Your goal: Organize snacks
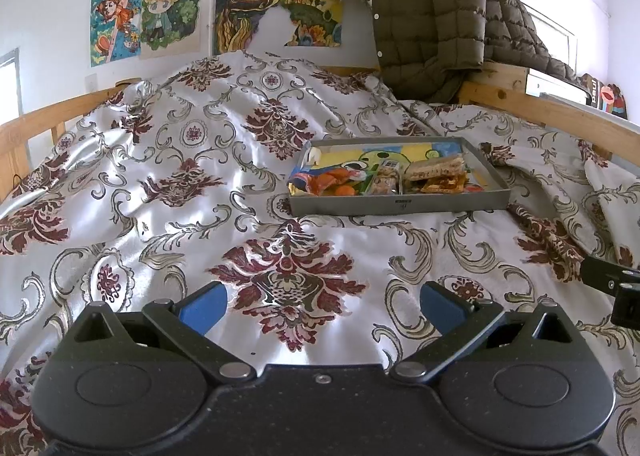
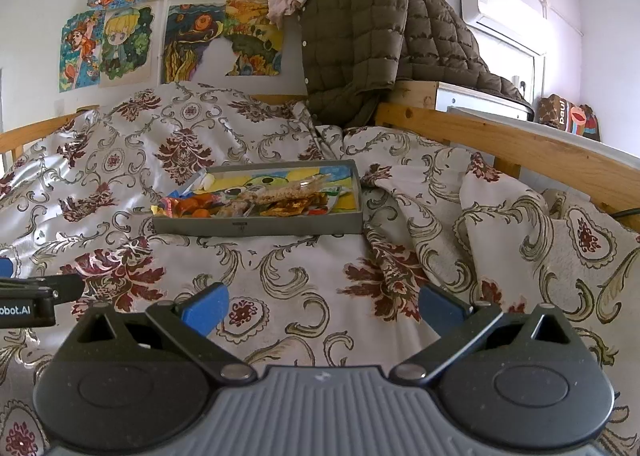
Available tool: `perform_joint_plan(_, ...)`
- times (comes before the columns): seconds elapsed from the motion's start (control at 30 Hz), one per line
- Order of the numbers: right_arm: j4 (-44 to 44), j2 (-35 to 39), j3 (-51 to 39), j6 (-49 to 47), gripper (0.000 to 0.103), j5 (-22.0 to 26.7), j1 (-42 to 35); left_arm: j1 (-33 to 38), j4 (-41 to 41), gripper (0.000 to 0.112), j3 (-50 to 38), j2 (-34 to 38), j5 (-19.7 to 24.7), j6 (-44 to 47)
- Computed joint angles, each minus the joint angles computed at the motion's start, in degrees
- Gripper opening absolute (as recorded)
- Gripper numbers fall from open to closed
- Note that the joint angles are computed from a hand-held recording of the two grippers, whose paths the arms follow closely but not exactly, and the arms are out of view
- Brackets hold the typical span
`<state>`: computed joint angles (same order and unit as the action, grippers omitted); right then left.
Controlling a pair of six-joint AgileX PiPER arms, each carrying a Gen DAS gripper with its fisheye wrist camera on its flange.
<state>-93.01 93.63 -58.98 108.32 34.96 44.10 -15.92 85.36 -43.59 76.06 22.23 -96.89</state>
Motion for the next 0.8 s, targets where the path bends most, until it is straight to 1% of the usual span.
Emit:
perform_joint_plan(0.4, 0.5, -0.3, 0.1, -0.5, 0.103, 0.1, 0.1, 0.1, -0.7, 0.102, -0.1, 0.1, 0.1, 0.6)
perform_joint_plan(0.5, 0.8, -0.4, 0.1, -0.8, 0.103, -0.2, -0.1, -0.6, -5.3, 0.102, -0.5, -0.1, 1.8, 4.1)
perform_joint_plan(0.57, 0.6, -0.9, 0.9, -0.4, 0.103, 0.0, 0.3, -1.3, -8.0, 0.102, -1.3, 0.5, 4.4, 5.9)
perform_joint_plan(0.8, 2.0, 0.2, -0.8, -2.5, 0.103, -0.8, -0.3, -1.2, -14.5, 0.102, -2.0, 0.4, 5.3, 11.8)
